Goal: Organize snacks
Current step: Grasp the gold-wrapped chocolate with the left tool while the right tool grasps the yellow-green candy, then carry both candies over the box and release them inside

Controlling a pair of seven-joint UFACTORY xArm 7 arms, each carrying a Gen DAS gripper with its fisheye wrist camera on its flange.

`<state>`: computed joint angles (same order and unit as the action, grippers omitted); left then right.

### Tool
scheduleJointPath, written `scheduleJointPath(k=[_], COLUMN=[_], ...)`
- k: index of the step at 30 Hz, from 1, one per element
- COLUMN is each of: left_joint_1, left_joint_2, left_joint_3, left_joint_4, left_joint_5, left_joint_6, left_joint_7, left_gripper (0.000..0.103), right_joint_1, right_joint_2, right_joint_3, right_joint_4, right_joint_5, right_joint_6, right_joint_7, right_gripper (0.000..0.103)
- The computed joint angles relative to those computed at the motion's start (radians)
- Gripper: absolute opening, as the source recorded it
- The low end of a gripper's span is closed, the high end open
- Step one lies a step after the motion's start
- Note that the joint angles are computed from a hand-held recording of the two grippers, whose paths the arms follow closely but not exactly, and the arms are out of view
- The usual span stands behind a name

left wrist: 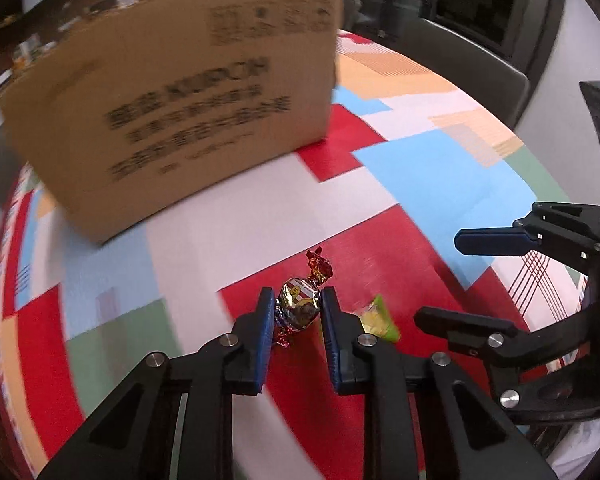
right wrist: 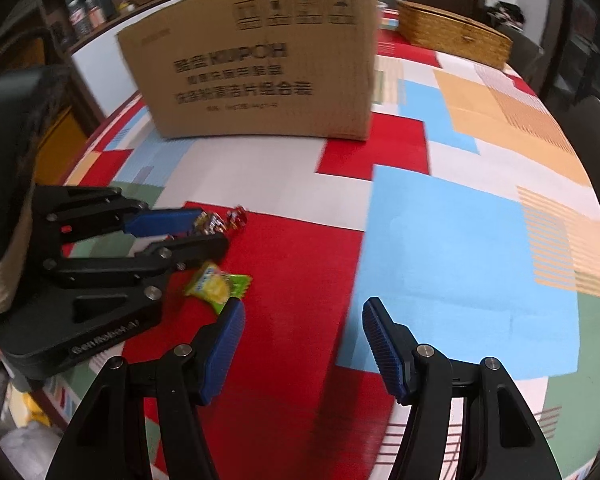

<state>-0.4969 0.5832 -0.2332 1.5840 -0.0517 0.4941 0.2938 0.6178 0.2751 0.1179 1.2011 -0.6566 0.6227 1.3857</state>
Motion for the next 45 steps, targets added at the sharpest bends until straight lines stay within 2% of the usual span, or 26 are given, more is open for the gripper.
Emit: scheduleJointPath(k=[5, 10, 13, 17, 20, 22, 24, 27, 38, 45], left_joint_1=[0.033, 0.070, 0.077, 0.082, 0.083, 0.084, 0.087, 0.092, 0.099, 0.105], left_joint_2=[-0.079, -0.106, -0.109, -0.114, -0.117, -0.115, -0.117, -0.124, -0.158, -0.192], left_joint_3=[0.000, -0.016, -0.016, -0.018, -0.018, -0.020, -0.023, -0.029, -0.043, -0.052], left_joint_4=[-0.116, -0.173, -0.185, -0.191, -0.195, -0.195, -0.198, -0.205, -0.218, -0.221], left_joint_5=[-0.045, -0.102, -0.109, -0.112, -0.111, -0.113, -0.116, -0.123, -0.140, -0.156], left_joint_6=[-0.043, -0.037, -0.036, -0.046, -0.055, -0.058, -0.061, -0.067, -0.115, -0.163], left_joint_7=[-0.055, -0.098, -0.106, -0.110, -0.112, -0.112, -0.109, -0.102, -0.083, -0.059], left_gripper=[0.024, 0.024, 0.024, 0.024, 0.024, 0.024, 0.024, 0.024, 0.024, 0.024], right_joint_1=[-0.003, 0.005, 0.005, 0.019, 0.009, 0.009, 0.018, 0.023, 0.052, 0.059], right_joint_2=[0.055, 0.125, 0.160, 0.190, 0.204, 0.206, 0.202, 0.196, 0.127, 0.072], right_joint_3=[0.016, 0.012, 0.008, -0.013, -0.012, -0.016, -0.027, -0.034, -0.060, -0.066], right_joint_4=[0.075, 0.169, 0.215, 0.254, 0.263, 0.260, 0.254, 0.243, 0.175, 0.152], right_joint_5=[0.033, 0.088, 0.130, 0.159, 0.208, 0.231, 0.231, 0.237, 0.144, 0.029], right_joint_6=[0.004, 0.031, 0.042, 0.053, 0.040, 0.030, 0.025, 0.011, -0.028, -0.022], right_joint_7=[-0.169, -0.371, -0.474, -0.533, -0.569, -0.575, -0.569, -0.554, -0.382, -0.240], right_gripper=[0.062, 0.062, 0.058, 0.051, 0.041, 0.038, 0.027, 0.024, 0.023, 0.023])
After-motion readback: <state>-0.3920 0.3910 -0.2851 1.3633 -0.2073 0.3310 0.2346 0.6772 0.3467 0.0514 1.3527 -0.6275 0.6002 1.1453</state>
